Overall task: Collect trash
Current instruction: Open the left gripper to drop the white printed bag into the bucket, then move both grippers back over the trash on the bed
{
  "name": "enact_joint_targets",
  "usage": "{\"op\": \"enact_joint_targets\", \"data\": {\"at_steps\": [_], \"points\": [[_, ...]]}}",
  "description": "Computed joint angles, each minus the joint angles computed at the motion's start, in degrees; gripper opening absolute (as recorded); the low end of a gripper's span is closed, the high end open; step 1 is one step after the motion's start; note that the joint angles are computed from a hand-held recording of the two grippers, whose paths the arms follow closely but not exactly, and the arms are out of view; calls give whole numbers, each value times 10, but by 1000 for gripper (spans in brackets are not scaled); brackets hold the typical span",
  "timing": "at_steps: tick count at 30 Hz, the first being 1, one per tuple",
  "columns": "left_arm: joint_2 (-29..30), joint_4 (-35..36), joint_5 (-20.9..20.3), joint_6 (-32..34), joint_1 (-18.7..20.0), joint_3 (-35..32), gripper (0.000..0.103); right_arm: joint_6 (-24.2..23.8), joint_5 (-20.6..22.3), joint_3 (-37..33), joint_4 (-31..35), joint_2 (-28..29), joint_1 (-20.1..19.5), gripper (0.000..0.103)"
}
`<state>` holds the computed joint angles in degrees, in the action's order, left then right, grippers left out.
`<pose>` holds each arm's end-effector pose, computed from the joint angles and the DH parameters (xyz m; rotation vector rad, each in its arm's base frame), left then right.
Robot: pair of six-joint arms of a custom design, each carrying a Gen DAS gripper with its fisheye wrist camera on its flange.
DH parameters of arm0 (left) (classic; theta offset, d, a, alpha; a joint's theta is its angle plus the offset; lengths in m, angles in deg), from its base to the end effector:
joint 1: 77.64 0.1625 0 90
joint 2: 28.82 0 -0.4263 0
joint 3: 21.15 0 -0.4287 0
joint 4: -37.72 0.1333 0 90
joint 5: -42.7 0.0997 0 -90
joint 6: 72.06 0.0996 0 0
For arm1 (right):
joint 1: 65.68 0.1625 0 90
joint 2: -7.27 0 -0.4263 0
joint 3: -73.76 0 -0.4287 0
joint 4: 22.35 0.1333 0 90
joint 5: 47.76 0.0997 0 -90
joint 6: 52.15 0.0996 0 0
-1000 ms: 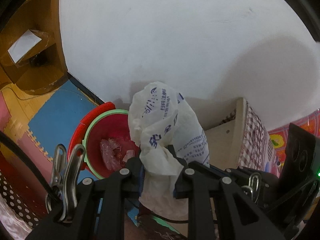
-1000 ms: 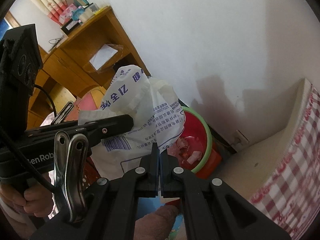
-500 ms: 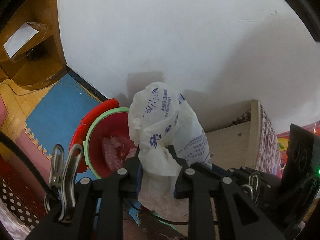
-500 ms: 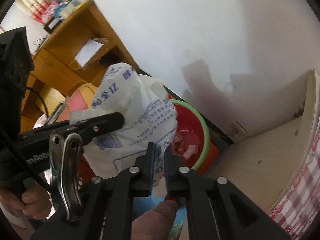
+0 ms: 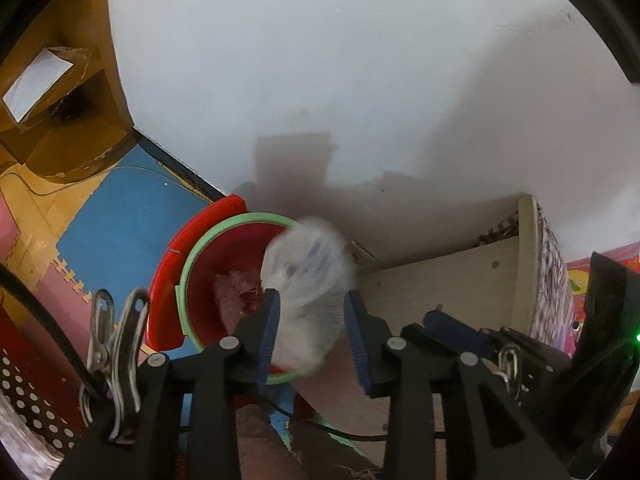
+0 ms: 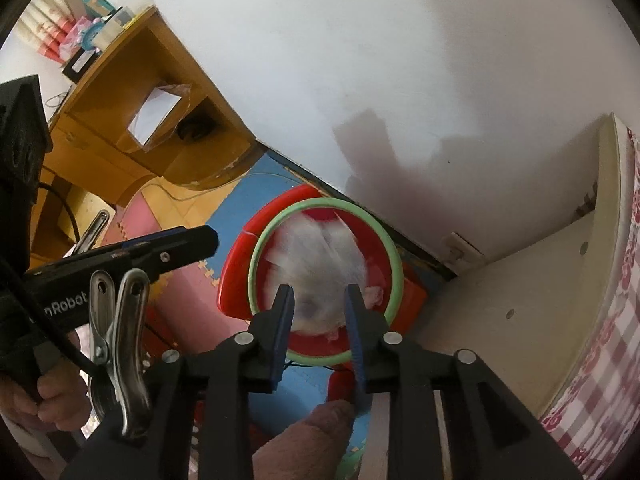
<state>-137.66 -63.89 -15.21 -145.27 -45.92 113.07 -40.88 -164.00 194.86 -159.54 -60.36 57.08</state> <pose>-0.1797 -0.3300 0.2765 -0.2523 2.6315 -0.5617 0.3493 -0.3778 0.1125 0.5324 -2.6219 0.0977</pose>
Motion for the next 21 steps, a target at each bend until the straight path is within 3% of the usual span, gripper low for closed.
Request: {"op": "enact_joint_targets", "data": {"at_steps": [21], "points": [[1, 56, 5, 10, -20, -16, 34, 17, 8, 19, -19, -28, 21, 27]]}}
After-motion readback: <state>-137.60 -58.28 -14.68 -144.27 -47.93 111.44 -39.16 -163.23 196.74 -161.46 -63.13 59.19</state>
